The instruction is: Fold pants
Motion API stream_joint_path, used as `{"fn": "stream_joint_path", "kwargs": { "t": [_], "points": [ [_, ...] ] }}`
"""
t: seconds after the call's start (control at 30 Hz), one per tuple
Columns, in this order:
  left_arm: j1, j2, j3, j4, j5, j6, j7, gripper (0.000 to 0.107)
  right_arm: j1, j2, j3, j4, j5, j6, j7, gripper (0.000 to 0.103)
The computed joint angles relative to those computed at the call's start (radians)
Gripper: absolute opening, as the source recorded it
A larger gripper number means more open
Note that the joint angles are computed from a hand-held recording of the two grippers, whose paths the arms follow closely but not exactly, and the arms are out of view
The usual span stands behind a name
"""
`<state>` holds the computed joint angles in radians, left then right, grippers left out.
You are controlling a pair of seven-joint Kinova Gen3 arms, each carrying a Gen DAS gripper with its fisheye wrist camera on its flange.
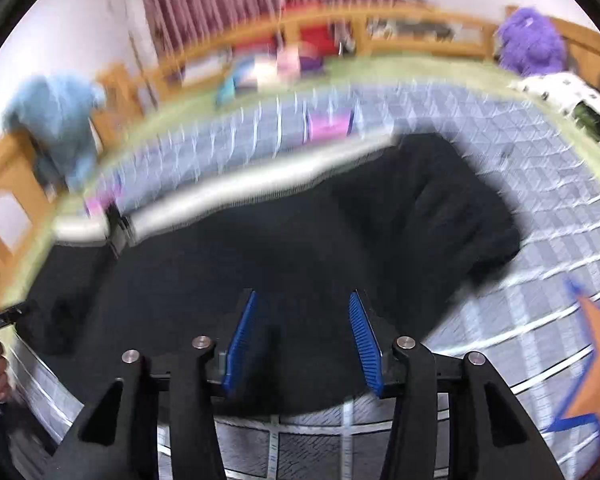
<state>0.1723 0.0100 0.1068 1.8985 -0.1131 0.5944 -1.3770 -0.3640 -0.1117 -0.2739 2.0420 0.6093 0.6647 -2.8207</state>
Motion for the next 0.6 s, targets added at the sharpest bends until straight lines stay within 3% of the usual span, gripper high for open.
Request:
{"fn": "stream_joint_path", "kwargs": {
  "t": [0.07,0.13,0.23,0.37,0.5,0.6],
  "points": [
    [-0.021,-0.030,0.010,0.000,0.062,0.002,-0.081,0.072,-0.025,0.063,-0.029,-0.020,0.061,0.074,-0.062,0.047],
    [0.011,-0.053,-0.048,0.017,0.144,-0.023,-0.138,0.072,-0.049,0.071,-0.047,-0.047,0.072,0.141,-0.058,0.046],
    [0.057,-0.061,-0.141,0.027,0.266,-0.027,-0.175,0.072,-0.119,0.047,0.025,-0.065,-0.013,0.141,-0.025,0.047],
    [-0.074,-0.085,-0.076,0.065,0.360,-0.075,-0.215,0.072,-0.127,0.031,-0.053,-0.092,0.022,0.235,-0.096,0.047],
    [-0.088,-0.118,-0.129,0.112,0.490,-0.111,-0.322,0.072,-0.193,0.016,-0.092,-0.130,0.053,0.344,-0.140,0.046],
    [-0.111,-0.124,-0.143,0.130,0.511,-0.122,-0.339,0.072,-0.233,0.022,-0.139,-0.178,0.104,0.448,-0.184,0.046]
  ]
}}
